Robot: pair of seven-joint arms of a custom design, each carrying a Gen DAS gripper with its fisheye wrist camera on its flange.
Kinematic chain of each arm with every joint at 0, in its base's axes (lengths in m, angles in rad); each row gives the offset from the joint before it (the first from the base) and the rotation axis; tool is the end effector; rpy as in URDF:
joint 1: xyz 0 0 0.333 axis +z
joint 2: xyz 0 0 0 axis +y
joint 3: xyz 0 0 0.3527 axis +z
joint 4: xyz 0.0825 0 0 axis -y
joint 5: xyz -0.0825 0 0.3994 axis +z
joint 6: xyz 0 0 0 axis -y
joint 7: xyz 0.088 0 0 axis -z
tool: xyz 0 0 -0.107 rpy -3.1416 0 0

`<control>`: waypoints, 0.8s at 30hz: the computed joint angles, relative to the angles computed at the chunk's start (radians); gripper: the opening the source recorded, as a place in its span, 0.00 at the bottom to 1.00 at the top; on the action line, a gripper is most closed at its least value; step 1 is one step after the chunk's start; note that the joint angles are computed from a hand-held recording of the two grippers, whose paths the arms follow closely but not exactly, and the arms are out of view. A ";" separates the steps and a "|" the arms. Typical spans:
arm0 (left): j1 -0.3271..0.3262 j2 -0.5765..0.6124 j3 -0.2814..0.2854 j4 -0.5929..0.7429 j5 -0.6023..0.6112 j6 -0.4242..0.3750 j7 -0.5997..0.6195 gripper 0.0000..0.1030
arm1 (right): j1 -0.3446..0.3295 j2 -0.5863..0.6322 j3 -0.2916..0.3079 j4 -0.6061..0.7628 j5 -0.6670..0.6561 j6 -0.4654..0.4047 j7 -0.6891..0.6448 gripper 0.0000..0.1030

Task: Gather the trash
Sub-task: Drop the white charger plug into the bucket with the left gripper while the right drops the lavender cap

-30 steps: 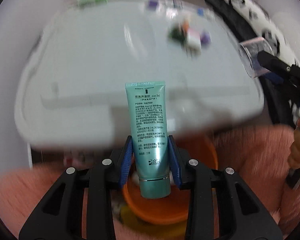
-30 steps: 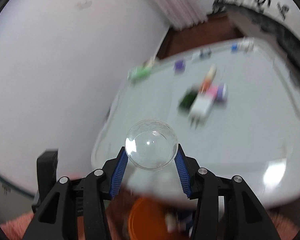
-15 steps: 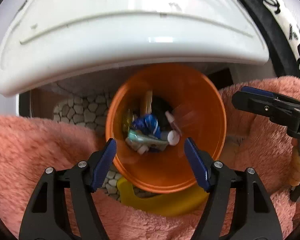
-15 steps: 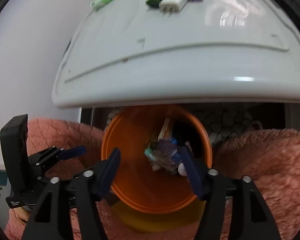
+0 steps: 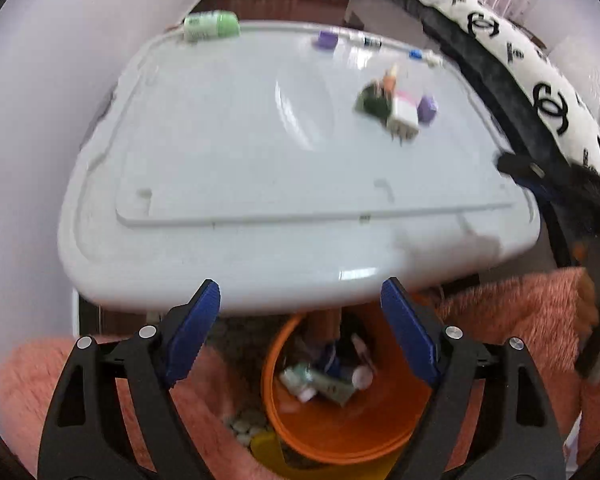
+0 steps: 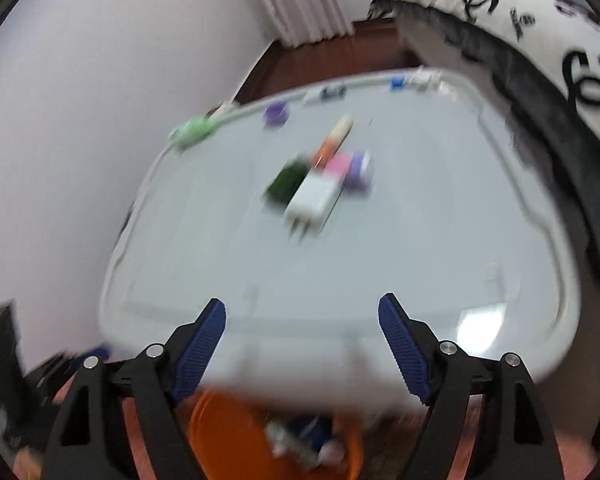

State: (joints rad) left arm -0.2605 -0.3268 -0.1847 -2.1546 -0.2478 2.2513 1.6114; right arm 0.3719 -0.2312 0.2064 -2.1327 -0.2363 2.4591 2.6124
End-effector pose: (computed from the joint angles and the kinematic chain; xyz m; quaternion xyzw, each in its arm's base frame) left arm 0.4418 -0.2311 0.6078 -0.5493 0.8053 -0.2179 0.0474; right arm 0.4441 0.3015 0.5965 -0.5620 0.7730 -0.1130 0.2719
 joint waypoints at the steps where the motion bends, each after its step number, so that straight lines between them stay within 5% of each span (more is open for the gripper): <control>1: -0.001 -0.001 0.000 -0.004 -0.003 0.009 0.000 0.78 | -0.015 0.033 -0.009 0.033 -0.015 -0.025 -0.007 0.75; 13: -0.003 0.073 -0.020 0.047 0.027 -0.010 -0.026 0.79 | -0.030 0.341 -0.112 0.328 -0.031 -0.214 -0.084 0.37; 17: -0.005 0.093 -0.028 0.065 0.042 -0.022 -0.038 0.79 | -0.027 0.326 -0.130 0.289 -0.019 -0.177 -0.101 0.19; 24: -0.032 0.166 -0.057 0.119 0.054 0.022 -0.031 0.78 | -0.065 0.119 -0.120 0.075 -0.072 0.021 0.018 0.18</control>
State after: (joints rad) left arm -0.2927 -0.1604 -0.2415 -2.0360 -0.1937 2.2730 1.5807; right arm 0.3069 -0.1126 0.0867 -2.0581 -0.3082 2.4803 2.6304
